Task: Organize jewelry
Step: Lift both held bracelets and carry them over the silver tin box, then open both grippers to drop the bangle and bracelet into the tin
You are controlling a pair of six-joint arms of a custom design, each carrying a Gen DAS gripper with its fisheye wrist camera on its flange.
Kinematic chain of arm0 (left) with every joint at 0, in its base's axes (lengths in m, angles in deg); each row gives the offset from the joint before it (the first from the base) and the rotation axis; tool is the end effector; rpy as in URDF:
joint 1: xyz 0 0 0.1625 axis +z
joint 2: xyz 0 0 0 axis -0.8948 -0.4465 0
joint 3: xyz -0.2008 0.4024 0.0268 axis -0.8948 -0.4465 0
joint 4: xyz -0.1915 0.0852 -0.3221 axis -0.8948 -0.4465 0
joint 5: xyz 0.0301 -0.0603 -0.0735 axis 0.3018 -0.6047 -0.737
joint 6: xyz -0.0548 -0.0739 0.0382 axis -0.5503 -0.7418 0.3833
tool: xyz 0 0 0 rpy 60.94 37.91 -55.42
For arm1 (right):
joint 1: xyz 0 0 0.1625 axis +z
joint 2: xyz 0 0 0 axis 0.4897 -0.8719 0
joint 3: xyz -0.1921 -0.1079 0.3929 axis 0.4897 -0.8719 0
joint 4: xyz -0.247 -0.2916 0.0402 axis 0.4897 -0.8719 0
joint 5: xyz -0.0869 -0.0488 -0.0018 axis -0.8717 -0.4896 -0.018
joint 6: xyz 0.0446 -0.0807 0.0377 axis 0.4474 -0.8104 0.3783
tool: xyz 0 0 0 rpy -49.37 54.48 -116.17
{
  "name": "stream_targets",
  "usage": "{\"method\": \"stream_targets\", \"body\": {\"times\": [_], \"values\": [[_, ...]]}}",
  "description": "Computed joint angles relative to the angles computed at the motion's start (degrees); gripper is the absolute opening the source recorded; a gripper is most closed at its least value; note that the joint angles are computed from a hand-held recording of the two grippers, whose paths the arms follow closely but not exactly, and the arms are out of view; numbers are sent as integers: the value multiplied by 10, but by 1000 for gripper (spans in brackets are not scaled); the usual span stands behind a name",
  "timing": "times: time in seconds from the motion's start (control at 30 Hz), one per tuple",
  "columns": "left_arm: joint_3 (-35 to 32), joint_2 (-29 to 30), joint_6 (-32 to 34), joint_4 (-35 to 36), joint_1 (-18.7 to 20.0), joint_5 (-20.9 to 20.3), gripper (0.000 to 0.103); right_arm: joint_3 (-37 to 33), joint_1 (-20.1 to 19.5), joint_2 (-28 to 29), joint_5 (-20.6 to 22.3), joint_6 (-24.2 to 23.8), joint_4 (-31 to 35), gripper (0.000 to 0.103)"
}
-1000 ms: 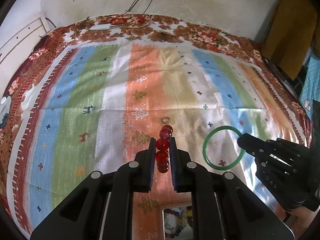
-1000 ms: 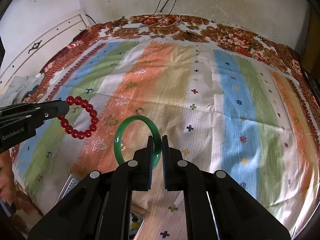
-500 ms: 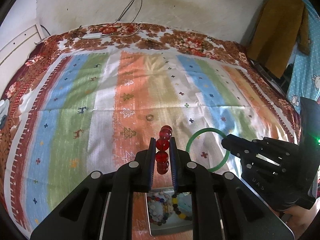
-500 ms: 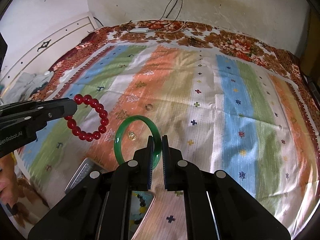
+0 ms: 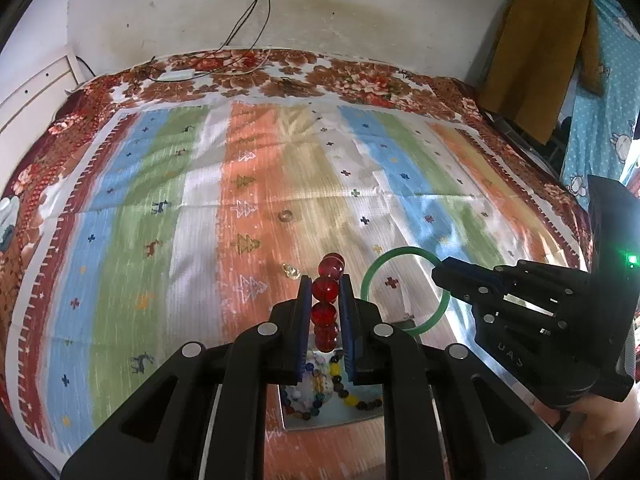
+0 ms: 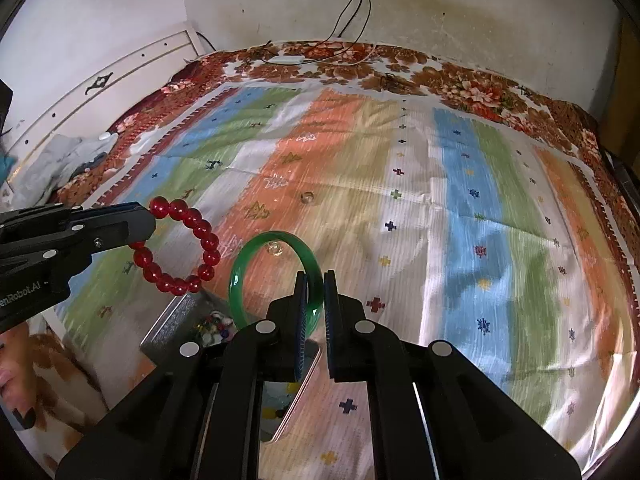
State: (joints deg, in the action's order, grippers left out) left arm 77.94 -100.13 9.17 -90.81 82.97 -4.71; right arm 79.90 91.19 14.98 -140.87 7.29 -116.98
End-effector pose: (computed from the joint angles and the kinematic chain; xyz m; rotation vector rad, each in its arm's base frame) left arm -0.1550 -0.2780 0.2706 0.2132 2.3764 -0.9204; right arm 0.3014 -0.3429 0.0790 1.0536 -2.4033 0.5342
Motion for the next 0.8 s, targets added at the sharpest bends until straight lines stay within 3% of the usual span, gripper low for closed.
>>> {"method": "stream_targets", "body": {"times": [0.5, 0.8], "values": [[20, -22, -80, 63, -52, -29, 13, 32, 6, -1, 1, 6, -14, 9], [20, -21, -74, 51, -43, -35, 13, 42, 2, -1, 1, 15, -8, 9]]}}
